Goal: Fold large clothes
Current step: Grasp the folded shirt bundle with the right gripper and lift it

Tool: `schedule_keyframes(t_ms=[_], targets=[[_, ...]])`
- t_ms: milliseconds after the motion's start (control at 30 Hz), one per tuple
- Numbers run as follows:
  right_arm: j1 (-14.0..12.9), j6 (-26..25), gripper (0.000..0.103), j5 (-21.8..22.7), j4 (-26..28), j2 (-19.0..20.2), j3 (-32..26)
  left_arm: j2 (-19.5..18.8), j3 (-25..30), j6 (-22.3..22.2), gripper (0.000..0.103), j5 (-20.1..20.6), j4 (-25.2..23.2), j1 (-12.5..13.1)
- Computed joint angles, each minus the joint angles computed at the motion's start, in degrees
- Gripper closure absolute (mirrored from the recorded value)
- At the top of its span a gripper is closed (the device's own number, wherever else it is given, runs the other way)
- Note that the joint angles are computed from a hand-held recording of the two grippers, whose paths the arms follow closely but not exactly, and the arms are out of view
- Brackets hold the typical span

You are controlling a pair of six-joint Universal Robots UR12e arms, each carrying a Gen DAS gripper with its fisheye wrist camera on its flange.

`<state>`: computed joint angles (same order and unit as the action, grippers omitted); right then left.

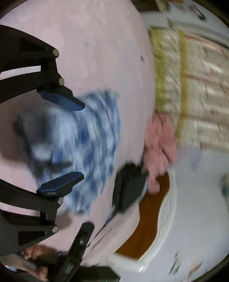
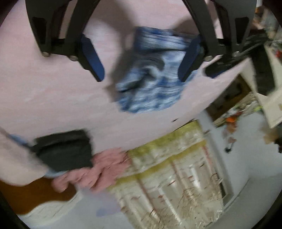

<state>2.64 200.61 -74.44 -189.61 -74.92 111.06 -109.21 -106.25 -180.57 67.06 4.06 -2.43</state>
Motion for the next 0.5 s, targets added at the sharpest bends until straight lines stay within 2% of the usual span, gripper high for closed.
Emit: schedule_keyframes(t_ms=[67,100,133,167,300,400,500], targets=[[0.6,-0.7,0.051,1.7,3.5,1.3,-2.2,-0.6,1.0,-0.9,0.033,1.2,-3.9,0.4],[0.9,-1.1,0.059,1.6,4.2,1.7,-2.6,-0.9,1.2,-0.7,0.033,1.8,-5.7,0.4],[1.4,-1.4,0.074,0.6,5.2,2.1,-3.0,-1.1,1.3,-0.5,0.033,1.9,-7.0,0.5],[1.9,-2.0,0.084,-0.8,5.9,2.3,-3.1,-1.3,1.3,-0.4,0.032,1.7,-7.7,0.7],[2.2,-3.7,0.09,-0.5,5.7,2.4,-1.6,-1.2,-0.1,-0.4,0.031,0.9,-8.3,1.4],[1.9,-3.4,0.09,-0.2,6.8,2.1,-0.4,-1.0,-1.0,-0.1,0.031,-1.9,-8.5,2.1],[0.9,-0.6,0.091,2.0,4.6,1.7,0.8,-0.4,-2.3,0.3,0.031,-5.7,-7.1,3.2]])
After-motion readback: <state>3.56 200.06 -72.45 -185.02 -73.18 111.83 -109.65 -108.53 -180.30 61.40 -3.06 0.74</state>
